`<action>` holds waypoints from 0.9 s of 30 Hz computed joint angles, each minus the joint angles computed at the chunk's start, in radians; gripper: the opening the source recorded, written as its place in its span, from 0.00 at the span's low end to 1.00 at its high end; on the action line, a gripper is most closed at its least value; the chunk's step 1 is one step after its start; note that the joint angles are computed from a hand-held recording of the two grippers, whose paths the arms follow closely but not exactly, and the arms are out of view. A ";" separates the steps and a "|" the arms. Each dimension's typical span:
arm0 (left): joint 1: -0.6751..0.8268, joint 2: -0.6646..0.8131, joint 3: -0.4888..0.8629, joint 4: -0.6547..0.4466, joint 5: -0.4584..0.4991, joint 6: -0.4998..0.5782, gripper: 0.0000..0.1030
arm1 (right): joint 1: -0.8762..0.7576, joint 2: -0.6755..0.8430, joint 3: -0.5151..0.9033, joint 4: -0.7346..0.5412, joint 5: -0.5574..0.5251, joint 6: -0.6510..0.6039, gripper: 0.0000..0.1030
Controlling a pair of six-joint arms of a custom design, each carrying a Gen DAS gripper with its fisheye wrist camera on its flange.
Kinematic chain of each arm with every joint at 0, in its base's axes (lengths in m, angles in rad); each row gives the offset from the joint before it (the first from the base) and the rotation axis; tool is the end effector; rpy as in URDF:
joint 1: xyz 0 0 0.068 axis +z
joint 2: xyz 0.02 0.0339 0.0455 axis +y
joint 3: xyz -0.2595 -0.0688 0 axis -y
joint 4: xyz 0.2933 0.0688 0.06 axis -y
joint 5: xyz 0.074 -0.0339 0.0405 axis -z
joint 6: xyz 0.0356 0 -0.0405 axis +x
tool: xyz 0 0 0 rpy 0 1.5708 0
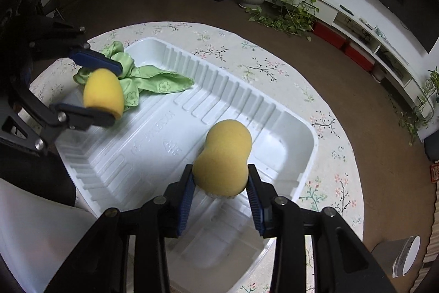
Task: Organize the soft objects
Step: 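Carry both sponges over the white tray and lower them inside, then open both grippers to release the sponges in the tray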
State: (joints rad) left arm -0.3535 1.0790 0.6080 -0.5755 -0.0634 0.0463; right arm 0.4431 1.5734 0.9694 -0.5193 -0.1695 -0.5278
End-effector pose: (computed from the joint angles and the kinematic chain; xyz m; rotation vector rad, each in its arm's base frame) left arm 0.2268 -0.0813 0.1678 0.4973 2.5663 -0.0254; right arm 0.3076 0.1526 0.1575 -1.2968 2.3470 0.2017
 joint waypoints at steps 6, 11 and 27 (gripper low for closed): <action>-0.013 0.002 -0.002 0.002 -0.025 -0.020 0.58 | 0.015 -0.003 -0.019 0.027 0.024 0.001 0.44; -0.011 0.012 0.004 0.001 -0.017 -0.027 0.64 | 0.021 -0.003 -0.024 0.034 0.033 0.007 0.43; 0.021 -0.042 -0.007 -0.003 -0.057 -0.056 0.91 | -0.035 -0.043 -0.029 0.066 0.017 0.042 0.73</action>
State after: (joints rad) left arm -0.3326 1.0371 0.6010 -0.5785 -0.1200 -0.0093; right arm 0.4084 1.5308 0.9409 -0.4529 -0.1527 -0.4856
